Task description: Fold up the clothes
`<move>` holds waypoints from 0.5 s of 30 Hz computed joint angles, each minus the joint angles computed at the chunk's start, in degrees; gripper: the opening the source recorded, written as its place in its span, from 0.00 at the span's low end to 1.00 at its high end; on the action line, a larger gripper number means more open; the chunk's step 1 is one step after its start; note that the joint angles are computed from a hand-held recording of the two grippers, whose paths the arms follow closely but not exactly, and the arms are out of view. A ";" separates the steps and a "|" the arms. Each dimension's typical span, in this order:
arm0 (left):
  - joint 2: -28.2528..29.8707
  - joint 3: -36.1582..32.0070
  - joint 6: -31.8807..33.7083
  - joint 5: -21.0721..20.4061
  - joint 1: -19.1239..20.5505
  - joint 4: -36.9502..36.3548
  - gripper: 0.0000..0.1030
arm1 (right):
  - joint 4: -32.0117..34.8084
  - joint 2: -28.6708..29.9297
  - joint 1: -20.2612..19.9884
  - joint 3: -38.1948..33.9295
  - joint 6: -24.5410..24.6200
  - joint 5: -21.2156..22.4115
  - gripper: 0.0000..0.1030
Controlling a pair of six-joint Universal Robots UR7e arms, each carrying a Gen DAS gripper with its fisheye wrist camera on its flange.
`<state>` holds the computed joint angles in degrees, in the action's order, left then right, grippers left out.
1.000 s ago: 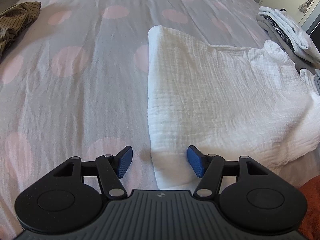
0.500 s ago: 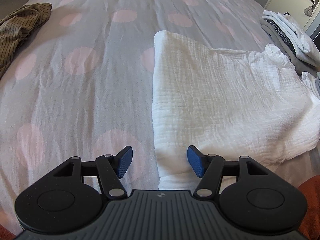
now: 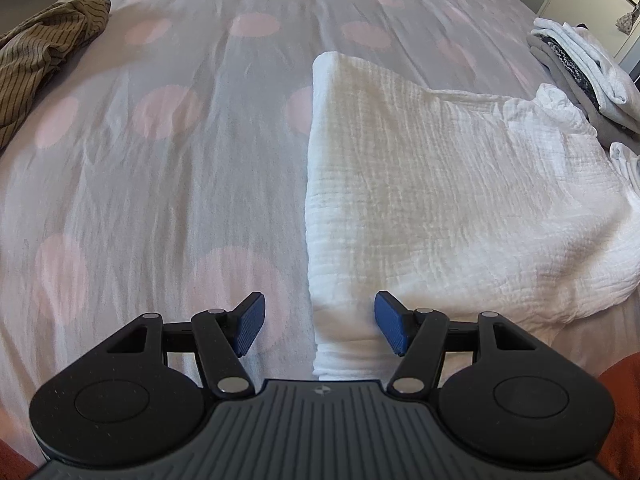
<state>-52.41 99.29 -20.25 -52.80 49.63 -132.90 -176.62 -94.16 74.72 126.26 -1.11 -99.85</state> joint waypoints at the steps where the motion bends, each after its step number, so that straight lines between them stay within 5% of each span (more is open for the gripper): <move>1: -0.08 0.02 -0.03 0.03 -0.02 0.04 0.57 | -0.30 0.42 -0.08 0.19 -0.19 0.00 0.41; 15: -0.63 0.41 -1.18 0.14 -0.16 0.54 0.57 | -5.15 10.05 3.99 -3.95 -19.55 -4.91 0.45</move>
<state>-53.04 99.70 -21.43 -52.66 49.47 -132.36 -181.78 -84.11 78.71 122.30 -20.66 -104.76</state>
